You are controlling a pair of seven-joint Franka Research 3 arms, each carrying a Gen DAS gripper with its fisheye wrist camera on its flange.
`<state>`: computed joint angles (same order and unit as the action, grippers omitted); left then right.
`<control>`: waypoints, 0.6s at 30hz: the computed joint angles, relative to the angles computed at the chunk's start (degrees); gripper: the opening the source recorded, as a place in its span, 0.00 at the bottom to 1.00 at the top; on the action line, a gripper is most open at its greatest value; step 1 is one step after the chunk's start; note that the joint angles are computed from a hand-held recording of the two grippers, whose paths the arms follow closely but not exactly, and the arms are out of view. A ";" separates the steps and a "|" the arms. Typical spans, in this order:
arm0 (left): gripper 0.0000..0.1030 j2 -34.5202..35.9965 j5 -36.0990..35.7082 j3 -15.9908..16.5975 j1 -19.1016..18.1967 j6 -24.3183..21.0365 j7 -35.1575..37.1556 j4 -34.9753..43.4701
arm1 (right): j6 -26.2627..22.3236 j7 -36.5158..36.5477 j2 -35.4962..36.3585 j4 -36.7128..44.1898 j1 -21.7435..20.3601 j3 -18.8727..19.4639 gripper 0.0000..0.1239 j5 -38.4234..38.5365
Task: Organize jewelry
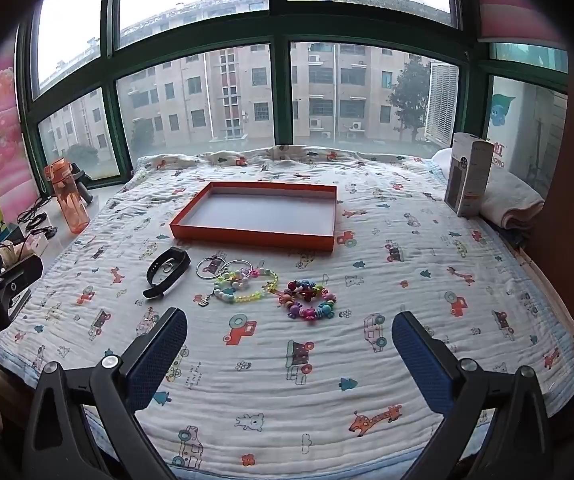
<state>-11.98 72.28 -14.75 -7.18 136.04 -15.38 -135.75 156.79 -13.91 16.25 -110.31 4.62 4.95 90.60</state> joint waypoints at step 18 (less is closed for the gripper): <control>1.00 0.58 1.87 0.24 -0.14 0.37 -1.71 0.05 | -0.28 0.40 0.15 0.32 -0.12 0.12 0.83 -0.36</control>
<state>-11.40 74.16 -14.51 -7.32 136.41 -17.08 -135.70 156.51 -13.50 16.40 -109.99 4.50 5.07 90.24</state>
